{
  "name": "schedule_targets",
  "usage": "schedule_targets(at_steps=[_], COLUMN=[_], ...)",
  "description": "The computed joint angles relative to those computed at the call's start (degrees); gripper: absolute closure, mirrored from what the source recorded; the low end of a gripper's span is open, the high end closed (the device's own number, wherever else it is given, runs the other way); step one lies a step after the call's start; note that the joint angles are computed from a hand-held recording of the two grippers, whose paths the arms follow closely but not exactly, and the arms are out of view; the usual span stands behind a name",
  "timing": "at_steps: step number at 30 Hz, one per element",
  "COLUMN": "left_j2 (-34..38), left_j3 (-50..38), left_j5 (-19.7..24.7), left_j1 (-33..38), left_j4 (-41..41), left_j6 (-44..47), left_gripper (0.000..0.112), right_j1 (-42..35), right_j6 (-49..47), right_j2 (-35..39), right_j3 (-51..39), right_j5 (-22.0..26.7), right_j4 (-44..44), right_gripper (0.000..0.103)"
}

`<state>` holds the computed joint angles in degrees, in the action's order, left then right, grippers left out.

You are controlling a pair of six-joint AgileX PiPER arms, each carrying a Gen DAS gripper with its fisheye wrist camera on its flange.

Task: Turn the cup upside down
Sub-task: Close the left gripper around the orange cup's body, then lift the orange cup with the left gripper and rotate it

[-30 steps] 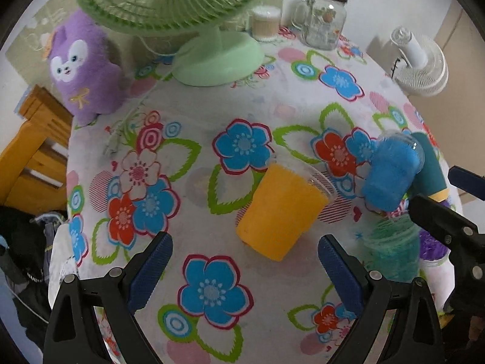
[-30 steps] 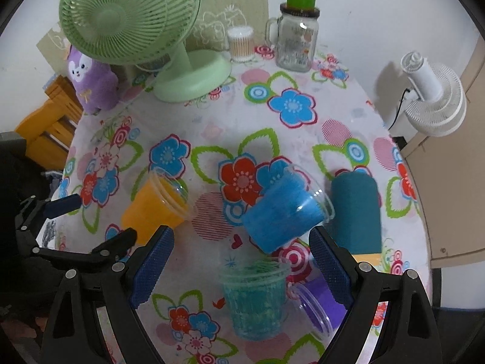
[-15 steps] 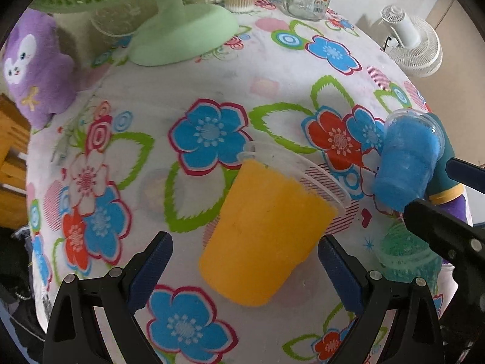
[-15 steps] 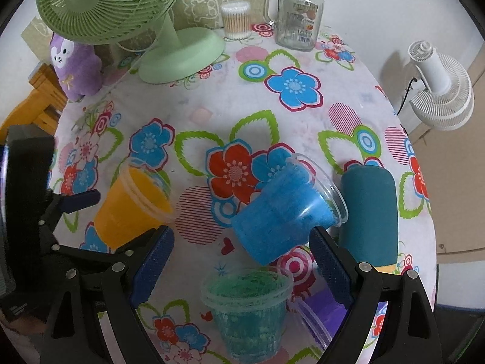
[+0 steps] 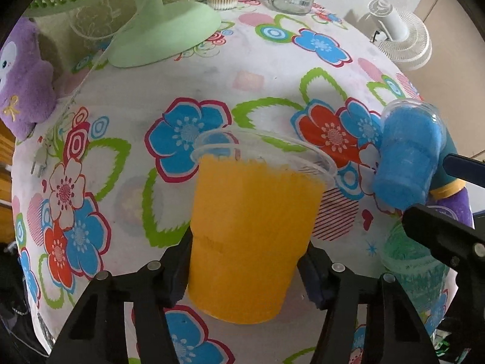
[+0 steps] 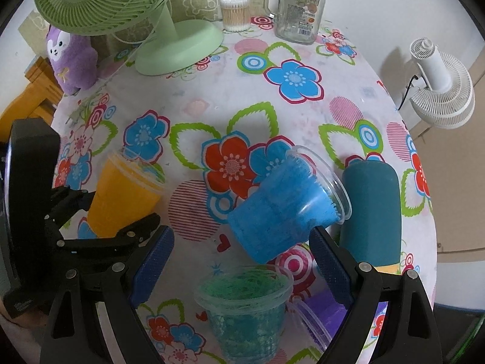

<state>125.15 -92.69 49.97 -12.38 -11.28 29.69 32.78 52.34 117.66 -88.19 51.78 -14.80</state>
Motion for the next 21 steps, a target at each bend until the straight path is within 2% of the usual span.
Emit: schedule_targets(at_steps=[6,14,21], left_j2=[-5.02,-10.69,-16.91], left_j3=[5.99,10.59,17.78], left_j5=[-2.64,-1.05,-1.04], left_j1=[1.31,3.58,5.59], left_j4=[-0.70,-3.45,-5.70], left_j6=[4.90,12.22,24.25], left_gripper=[0.049,0.049,0.049], right_j1=[1.50,4.96,10.20], right_j6=[1.02,4.49,10.39], right_j2=[-1.24,-4.91,-8.31], right_j3=[0.23,2.28,6.28], right_j5=[0.94,1.19,1.60], right_j4=[-0.67,-0.78,-2.52], right_gripper=[0.011,0.011,0.011])
